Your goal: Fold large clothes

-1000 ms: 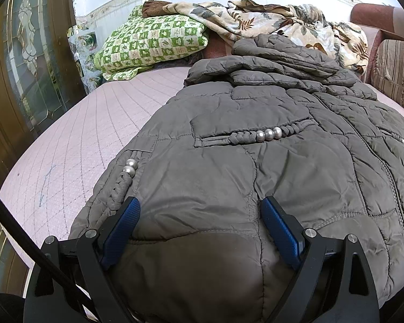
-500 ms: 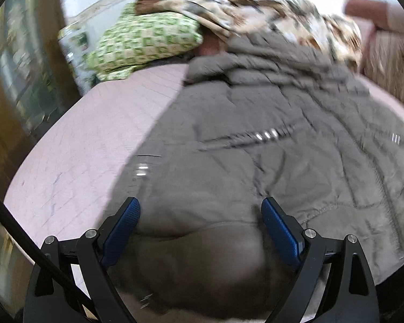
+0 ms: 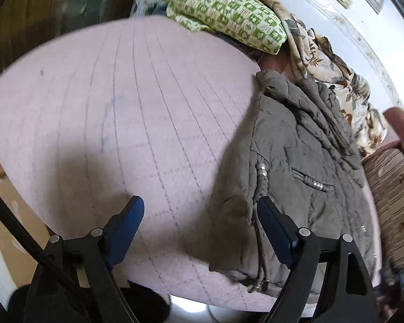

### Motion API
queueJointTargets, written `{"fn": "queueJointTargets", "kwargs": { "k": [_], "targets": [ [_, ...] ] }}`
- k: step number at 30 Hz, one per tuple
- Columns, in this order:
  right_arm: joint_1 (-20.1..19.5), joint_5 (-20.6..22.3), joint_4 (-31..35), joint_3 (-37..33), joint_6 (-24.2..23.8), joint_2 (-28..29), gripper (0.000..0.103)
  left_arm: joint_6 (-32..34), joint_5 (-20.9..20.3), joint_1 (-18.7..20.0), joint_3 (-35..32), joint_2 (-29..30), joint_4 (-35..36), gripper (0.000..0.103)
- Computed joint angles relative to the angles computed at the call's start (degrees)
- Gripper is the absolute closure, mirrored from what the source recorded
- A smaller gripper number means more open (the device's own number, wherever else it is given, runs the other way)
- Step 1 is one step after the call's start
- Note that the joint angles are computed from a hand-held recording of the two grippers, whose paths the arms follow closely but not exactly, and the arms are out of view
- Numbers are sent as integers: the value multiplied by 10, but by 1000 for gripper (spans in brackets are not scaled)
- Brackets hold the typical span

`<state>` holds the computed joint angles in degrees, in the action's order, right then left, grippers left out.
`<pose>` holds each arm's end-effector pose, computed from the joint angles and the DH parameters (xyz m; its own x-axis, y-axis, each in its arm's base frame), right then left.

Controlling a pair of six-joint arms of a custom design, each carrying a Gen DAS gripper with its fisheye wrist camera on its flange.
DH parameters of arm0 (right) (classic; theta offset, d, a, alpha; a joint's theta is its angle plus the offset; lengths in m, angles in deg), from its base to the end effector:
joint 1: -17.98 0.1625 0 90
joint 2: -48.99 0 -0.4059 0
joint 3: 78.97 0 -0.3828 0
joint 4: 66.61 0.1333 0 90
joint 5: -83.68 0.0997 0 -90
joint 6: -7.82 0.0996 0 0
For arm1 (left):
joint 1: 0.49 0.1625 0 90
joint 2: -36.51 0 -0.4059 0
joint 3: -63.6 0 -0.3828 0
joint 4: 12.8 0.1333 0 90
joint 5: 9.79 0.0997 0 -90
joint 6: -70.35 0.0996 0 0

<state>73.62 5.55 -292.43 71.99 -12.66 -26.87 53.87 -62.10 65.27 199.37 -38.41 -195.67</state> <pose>-0.0601 -0.3603 0.2255 -0.9482 0.2374 0.2109 -0.0595 0.5196 -0.8523 0.0053 -0.4612 0.2061 -0.9183 -0.1912 -0.3467 0.0913 0.7497 -0.6555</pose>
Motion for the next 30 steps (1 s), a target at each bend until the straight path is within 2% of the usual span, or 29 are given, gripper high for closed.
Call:
{"fn": "queueJointTargets", "kwargs": {
  "k": [2,3,5,7,9,15,18,22,25,27,29,30],
  "targets": [
    [-21,17,27,0,24,-13,20,1,-51,14,0,1,-5,18],
    [-38,42,49,0,35,-23,20,-3,-73,18,0,5,-5,18],
    [-58,68,74,0,58,-33,20,-10,-100,24,0,13,-5,18],
    [-67,79,79,2,65,-35,20,-3,-81,12,6,19,-16,18],
    [-72,85,96,1,67,-38,20,0,-83,8,10,21,-17,18],
    [-74,75,123,-8,88,-22,20,-4,-75,-2,16,32,-29,18],
    [-49,49,116,-11,69,-5,19,-4,-70,-8,20,38,-34,18],
    [-28,53,102,-8,39,40,20,-3,-60,-25,27,58,-54,18],
    [1,38,59,-6,15,88,27,-2,-35,-48,38,85,-92,18],
    [12,36,26,-8,11,119,39,1,-5,-66,42,107,-119,18],
    [23,18,-13,-13,12,145,59,8,17,-75,46,126,-153,23],
    [21,18,-25,-16,15,152,61,15,30,-79,45,133,-164,30]
  ]
}}
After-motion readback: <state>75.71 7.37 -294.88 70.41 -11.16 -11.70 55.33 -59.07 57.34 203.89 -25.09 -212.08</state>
